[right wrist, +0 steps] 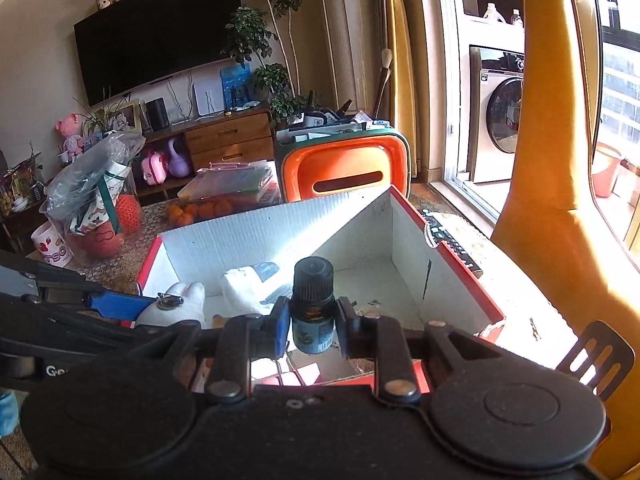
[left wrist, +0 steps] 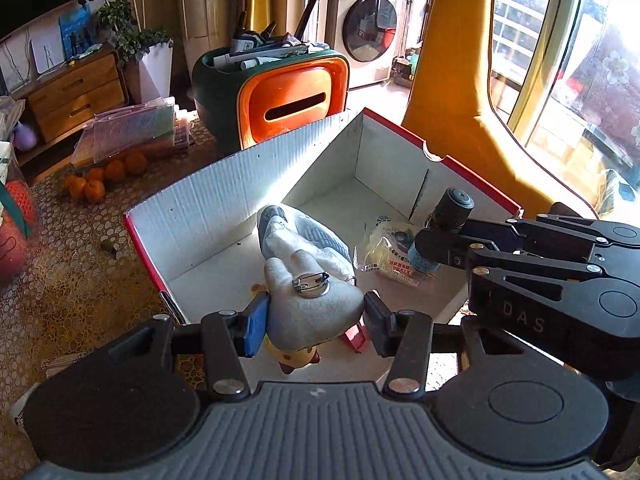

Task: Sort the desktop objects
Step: 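Lower the rabbit ornament and bottle into the box and open both grippers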

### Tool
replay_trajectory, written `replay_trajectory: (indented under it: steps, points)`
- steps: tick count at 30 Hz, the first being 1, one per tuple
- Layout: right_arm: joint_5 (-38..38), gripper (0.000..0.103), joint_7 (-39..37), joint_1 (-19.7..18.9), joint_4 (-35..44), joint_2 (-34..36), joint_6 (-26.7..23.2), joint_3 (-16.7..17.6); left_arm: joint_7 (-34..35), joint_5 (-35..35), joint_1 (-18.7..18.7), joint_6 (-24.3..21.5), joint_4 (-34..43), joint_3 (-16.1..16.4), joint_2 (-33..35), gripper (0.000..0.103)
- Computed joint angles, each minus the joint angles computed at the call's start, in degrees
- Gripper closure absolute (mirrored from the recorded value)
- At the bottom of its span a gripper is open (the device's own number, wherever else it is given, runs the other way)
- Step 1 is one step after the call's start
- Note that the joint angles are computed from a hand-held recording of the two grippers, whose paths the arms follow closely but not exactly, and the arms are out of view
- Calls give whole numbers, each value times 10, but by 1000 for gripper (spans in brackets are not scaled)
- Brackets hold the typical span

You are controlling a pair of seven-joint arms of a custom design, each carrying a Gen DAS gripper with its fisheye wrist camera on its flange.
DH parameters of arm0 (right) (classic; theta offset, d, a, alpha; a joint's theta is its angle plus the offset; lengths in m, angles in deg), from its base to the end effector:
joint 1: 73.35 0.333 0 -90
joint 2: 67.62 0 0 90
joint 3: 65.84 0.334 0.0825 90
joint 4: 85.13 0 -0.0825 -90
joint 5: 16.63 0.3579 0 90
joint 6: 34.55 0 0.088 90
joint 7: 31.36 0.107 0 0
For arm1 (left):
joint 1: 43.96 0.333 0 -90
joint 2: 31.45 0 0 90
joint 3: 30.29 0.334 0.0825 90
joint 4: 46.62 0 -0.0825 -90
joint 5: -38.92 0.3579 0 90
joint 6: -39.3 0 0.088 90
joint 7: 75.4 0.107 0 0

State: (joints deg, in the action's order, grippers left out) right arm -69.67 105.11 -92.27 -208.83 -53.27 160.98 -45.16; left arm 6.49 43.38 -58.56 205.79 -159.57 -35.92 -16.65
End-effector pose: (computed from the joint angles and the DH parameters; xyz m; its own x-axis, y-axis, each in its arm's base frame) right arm 0.5641 0.0942 0.4279 0.2471 -0.9590 -0.1386 -0.5914 -0.0360 -0.8056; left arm 0.5949 -0.2189 0.4533 -0.2828 -0.9578 0.0522 -0.7573 0.1896 -0.6250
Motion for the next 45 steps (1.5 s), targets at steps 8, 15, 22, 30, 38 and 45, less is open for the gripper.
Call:
replay_trajectory:
  steps: [8,15,22,30,38,45]
  points:
    - [27,80,-70,-97,37,52,-80,126,11,-30,10,-63,64,-11,50,54]
    - [92,80,-199,-173,62,101,-168,237,26,-24,5,-90,88,-8,69,54]
    - [151,80,-288,-180,81,124,-215,261,48,-42,12,-99,93,-16,77,54]
    - [196,78,-336,-146,79,116,-215,227,57,-56,11,-91,91,-15,80,55]
    - [253,64,-367,-122,67,95,-198,199,69,-70,14,-43,52,-19,55,52]
    - [302,50,-400,-108,44,63,-182,180,68,-91,23,-3,6,-27,18,32]
